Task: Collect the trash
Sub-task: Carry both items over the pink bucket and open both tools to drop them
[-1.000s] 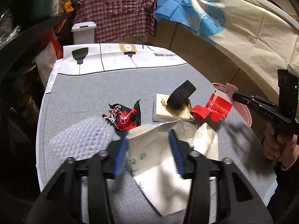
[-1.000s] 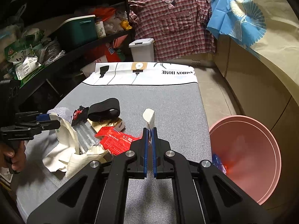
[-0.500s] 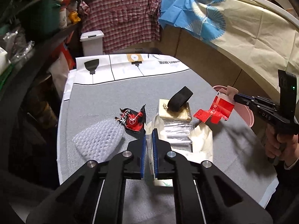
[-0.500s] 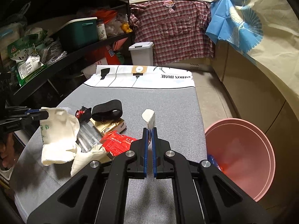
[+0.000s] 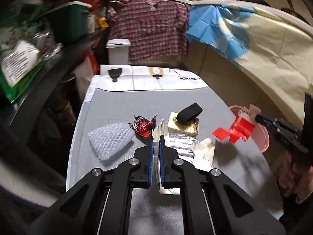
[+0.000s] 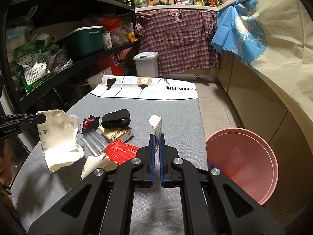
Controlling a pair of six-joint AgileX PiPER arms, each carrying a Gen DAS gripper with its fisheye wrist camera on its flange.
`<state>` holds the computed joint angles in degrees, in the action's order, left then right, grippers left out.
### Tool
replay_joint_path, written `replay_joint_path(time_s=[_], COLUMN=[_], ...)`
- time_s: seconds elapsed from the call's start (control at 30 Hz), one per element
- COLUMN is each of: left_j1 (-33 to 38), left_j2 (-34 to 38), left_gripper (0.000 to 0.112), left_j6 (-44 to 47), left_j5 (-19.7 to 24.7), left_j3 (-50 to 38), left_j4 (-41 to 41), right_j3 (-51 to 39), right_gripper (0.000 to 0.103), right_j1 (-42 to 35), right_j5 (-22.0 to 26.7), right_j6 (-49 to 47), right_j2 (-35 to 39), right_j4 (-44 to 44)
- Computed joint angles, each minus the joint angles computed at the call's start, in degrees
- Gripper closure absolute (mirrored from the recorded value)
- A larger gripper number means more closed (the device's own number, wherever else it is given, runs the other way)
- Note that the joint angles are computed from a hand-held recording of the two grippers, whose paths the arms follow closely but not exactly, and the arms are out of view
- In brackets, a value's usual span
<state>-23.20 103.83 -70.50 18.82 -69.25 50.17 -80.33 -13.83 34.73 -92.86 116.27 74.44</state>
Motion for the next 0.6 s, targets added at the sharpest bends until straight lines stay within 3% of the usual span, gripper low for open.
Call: replay_joint_path(time_s=[0.23, 0.6], left_j1=[-3.96, -9.53], left_j2=[-3.0, -3.91], left_gripper=[0.107, 0.107], left_j6=[-19.13, -23.81], left_j5=[5.6, 12.41], left_j3=[3.02, 1.77], left_j4=[12.86, 14.13], right_j3=[2.11, 2.65], right_gripper=[0.099, 0.099], right_j1=[-1.45, -6.6], right_j5=[1.2, 5.63], right_j6=[-1.23, -0.03], right_j2=[-2.29, -7.09], right_j4=[1.1, 3.04])
